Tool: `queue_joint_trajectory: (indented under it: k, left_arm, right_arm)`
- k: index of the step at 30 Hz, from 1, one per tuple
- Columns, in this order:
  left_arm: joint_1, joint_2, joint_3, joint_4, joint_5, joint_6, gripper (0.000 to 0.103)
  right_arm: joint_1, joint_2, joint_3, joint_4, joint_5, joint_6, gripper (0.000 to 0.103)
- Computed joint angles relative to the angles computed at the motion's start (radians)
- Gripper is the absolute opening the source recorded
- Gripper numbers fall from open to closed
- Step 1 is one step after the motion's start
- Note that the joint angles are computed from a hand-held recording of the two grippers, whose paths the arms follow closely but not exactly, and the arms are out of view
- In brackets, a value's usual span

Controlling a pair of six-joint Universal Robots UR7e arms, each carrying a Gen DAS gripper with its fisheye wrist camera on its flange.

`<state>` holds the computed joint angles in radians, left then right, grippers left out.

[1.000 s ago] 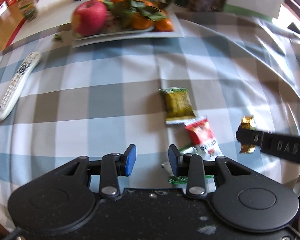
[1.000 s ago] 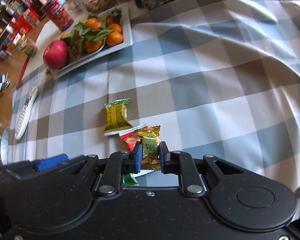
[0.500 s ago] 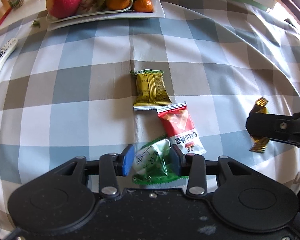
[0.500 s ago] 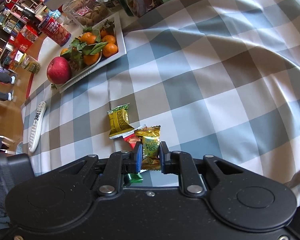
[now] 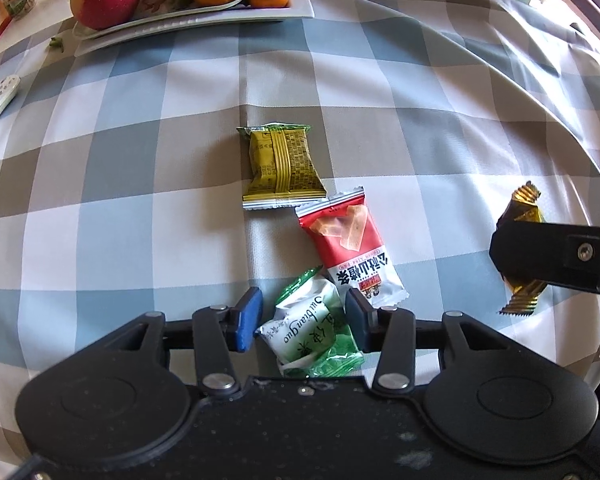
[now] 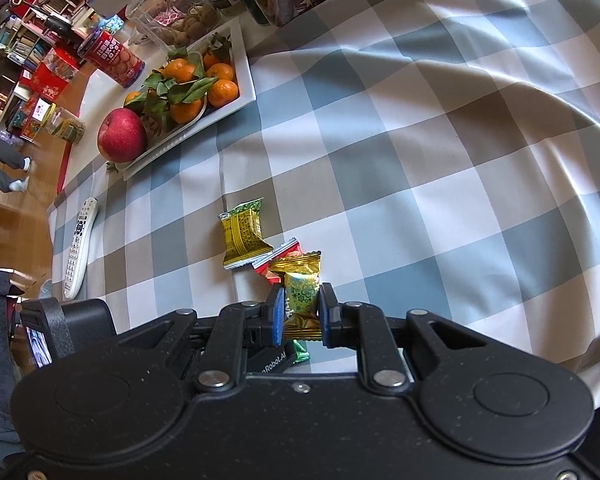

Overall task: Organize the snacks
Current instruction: 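Grasp green-and-white wrapped candy with left tool while right tool holds gold candy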

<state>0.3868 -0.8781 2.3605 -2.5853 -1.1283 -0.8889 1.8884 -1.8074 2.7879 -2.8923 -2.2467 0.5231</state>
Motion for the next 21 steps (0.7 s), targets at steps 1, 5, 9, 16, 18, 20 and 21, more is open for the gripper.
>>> queue_joint_trajectory:
  k: [1, 5, 9, 16, 18, 20, 21]
  left_arm:
    - [-0.002, 0.000, 0.002, -0.005, 0.001, 0.005, 0.043]
    - [-0.003, -0.024, 0.014, -0.016, -0.011, -0.006, 0.033]
    - [-0.003, -0.051, 0.023, 0.002, -0.014, -0.040, 0.032]
    - [-0.012, -0.101, 0.045, 0.033, 0.006, -0.081, 0.028]
    - [-0.018, -0.124, 0.055, 0.036, 0.009, -0.089, 0.025]
    - [-0.030, -0.151, 0.069, 0.044, 0.015, -0.101, 0.020]
    - [-0.035, -0.165, 0.076, 0.045, 0.017, -0.107, 0.020]
  right_arm:
    - [0.000, 0.000, 0.000, 0.000, 0.001, -0.001, 0.025]
    - [-0.001, -0.001, 0.002, 0.001, -0.007, -0.003, 0.025]
    - [-0.010, -0.008, 0.007, 0.005, -0.010, -0.019, 0.025]
    - [-0.030, 0.025, 0.010, -0.005, -0.034, -0.034, 0.025]
    - [-0.033, 0.042, 0.009, -0.008, -0.044, -0.032, 0.025]
    - [-0.034, 0.054, 0.009, -0.012, -0.052, -0.034, 0.025]
    - [-0.034, 0.060, 0.010, -0.013, -0.057, -0.034, 0.025]
